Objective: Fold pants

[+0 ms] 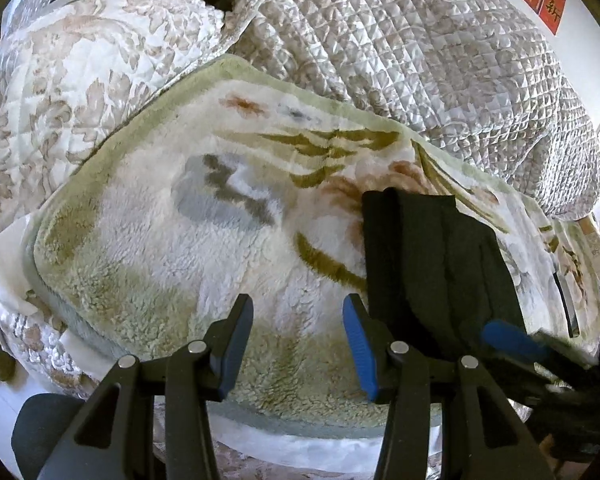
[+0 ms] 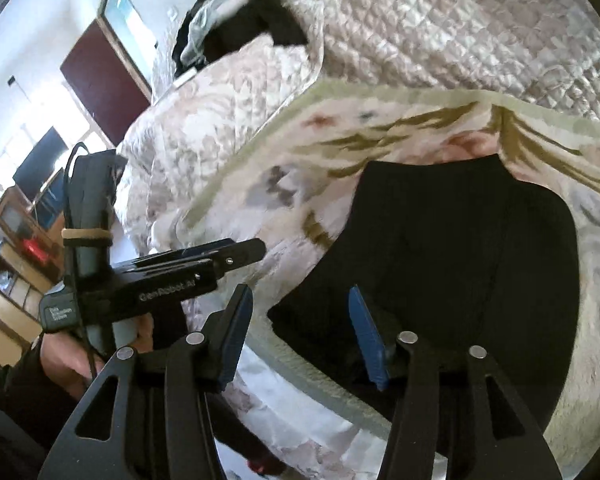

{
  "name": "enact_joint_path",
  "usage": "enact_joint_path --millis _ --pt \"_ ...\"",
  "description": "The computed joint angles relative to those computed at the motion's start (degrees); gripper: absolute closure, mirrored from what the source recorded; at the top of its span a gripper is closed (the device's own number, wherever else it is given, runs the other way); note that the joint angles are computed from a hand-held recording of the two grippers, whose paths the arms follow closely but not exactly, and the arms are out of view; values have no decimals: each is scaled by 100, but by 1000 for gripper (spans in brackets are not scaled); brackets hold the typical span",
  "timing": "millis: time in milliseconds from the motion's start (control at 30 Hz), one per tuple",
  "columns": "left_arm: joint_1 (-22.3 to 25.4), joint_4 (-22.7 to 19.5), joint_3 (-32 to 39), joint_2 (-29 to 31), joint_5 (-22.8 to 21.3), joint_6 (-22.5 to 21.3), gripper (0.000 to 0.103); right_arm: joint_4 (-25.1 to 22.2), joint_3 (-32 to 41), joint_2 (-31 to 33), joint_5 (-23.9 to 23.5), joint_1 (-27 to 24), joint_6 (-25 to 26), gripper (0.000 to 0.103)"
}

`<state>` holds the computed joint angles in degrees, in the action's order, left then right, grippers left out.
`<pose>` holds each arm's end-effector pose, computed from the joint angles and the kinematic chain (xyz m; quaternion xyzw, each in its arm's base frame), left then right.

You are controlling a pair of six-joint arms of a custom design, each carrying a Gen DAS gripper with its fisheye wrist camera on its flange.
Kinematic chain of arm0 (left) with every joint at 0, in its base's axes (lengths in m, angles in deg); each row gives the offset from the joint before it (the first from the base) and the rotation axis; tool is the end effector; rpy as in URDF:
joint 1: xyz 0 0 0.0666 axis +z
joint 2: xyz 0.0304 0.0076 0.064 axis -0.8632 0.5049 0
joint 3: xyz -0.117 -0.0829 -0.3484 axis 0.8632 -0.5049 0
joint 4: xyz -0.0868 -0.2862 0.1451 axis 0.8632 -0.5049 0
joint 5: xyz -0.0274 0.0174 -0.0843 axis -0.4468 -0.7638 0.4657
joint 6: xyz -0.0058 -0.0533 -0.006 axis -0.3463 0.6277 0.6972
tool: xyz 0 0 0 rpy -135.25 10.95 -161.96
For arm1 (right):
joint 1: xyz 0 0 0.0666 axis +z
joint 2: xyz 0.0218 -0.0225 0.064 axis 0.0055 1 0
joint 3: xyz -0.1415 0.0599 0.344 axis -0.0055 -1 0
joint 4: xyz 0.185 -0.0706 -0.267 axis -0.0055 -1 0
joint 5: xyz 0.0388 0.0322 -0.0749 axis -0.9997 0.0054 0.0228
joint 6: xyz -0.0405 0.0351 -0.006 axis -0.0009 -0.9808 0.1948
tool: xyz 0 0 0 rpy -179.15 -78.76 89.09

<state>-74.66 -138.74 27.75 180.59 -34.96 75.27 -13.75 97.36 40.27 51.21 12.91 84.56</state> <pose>0.5331 -0.1450 0.3980 -0.0268 0.9370 -0.1264 0.3244 0.5152 0.1315 0.4168 -0.1509 0.8980 0.2709 0.3120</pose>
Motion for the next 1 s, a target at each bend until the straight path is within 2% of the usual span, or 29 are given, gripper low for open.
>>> enact_joint_path --millis 33,100,200,267,433,467,500,533,600,700,800,1000 --pt "-20 -33 51 13 -13 -6 53 -83 29 67 40 -3 -22 70" --pt "-68 -88 136 24 -47 -39 53 -603 232 326 48 22 107 73" --pt "-143 -146 245 29 -86 -91 53 -438 151 233 -482 -98 148 74" --pt "-197 -193 362 70 -82 -128 53 -130 -37 71 -713 -218 70 74" --pt "-377 -300 721 263 -1 -235 53 540 -576 -287 -198 -690 -408 74" --pt "-417 -338 817 331 28 -268 53 404 -568 -265 -3 -727 -391 74" --pt "-461 -392 919 403 40 -283 53 -20 -402 -107 258 -756 -274 75" --pt "-504 -453 1008 473 55 -307 53 -185 -388 4 151 -811 -194 76" --pt "-575 -574 1182 601 78 -365 53 -79 -460 -81 -205 -950 -253 76" --pt "-673 -704 1481 799 20 -486 53 161 -405 -101 -234 -1088 -377 76" --pt "-747 -864 2058 1150 -92 -617 53 119 -45 128 50 -1149 -351 76" --pt "-837 -1289 3451 2007 -380 -947 53 -106 865 707 536 -1221 21 76"
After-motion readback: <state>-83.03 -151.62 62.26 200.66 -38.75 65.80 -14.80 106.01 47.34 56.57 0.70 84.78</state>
